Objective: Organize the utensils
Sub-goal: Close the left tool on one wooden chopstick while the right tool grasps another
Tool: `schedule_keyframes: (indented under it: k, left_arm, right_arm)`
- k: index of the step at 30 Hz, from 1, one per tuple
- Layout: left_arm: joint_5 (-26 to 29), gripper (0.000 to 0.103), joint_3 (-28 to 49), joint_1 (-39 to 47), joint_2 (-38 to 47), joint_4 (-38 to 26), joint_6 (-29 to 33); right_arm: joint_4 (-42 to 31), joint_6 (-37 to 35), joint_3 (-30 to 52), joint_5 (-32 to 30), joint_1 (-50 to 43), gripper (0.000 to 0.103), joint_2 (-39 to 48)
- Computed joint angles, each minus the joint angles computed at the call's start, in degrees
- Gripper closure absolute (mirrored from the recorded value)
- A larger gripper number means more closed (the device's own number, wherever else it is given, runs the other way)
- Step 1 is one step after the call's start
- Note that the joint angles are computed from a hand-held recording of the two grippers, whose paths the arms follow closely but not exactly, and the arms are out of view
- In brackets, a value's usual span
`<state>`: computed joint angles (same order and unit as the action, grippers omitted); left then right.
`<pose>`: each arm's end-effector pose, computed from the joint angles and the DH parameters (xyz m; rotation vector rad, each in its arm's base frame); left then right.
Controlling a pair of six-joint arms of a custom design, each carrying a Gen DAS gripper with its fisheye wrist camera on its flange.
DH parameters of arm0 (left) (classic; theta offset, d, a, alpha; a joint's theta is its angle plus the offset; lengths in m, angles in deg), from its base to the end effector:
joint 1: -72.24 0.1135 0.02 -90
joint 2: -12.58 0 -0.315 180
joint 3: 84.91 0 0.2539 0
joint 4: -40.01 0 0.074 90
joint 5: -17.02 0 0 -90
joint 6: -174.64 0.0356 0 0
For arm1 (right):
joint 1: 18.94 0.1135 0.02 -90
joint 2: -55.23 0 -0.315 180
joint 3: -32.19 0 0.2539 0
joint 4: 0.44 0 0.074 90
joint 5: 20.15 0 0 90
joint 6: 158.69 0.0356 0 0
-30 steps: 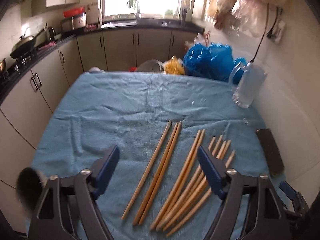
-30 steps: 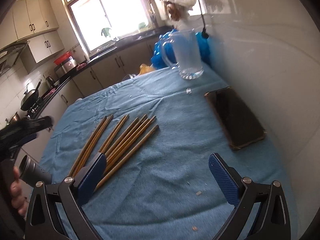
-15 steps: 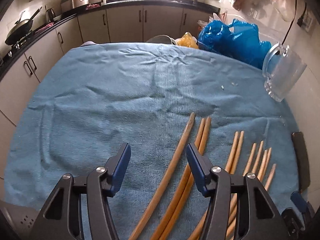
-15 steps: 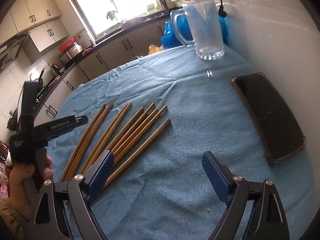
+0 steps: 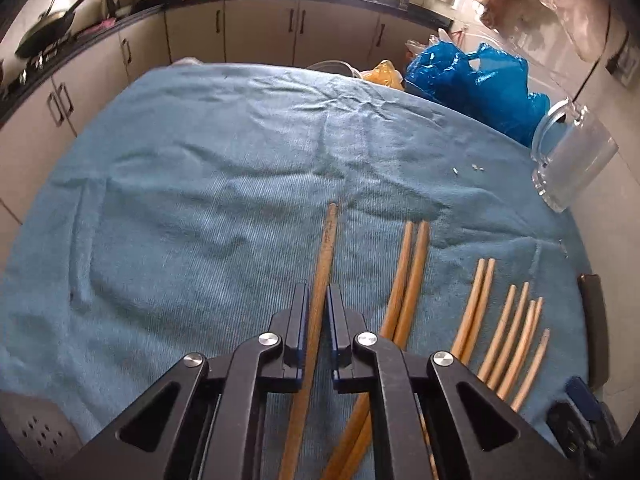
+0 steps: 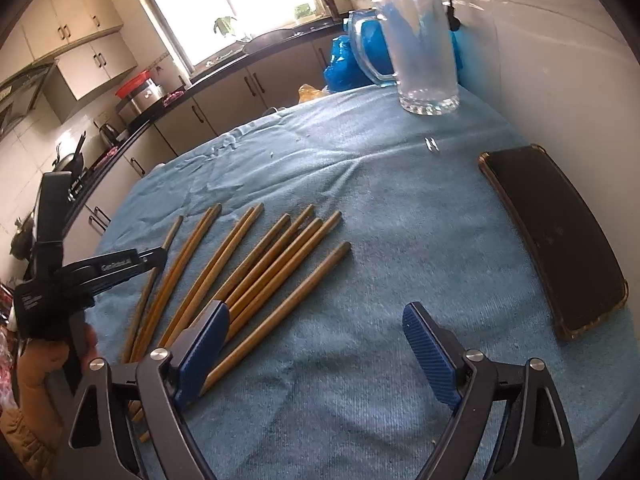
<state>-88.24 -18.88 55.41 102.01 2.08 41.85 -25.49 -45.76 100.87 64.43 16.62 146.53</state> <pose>0.2916 -0.0784 0.2326 -0.6653 2.4931 -0.0279 0.2707 0.1977 0.2499 -0.3181 2.4611 0.5718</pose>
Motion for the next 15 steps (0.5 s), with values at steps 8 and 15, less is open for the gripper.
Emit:
schedule_keyframes:
  k: [8, 15]
  left_arm:
    - [3.91, 0.096, -7.95, -3.49, -10.37, -2.06, -9.19]
    - [4.76, 0.096, -13.55, -7.75, -19.83, -3.9, -14.92]
  right_arm:
    - [-1.81, -1.46, 3.52, 3.55, 1.41, 0.03, 4.3]
    - [-6.87, -8.84, 9.35, 13.65, 4.34, 0.051, 8.86]
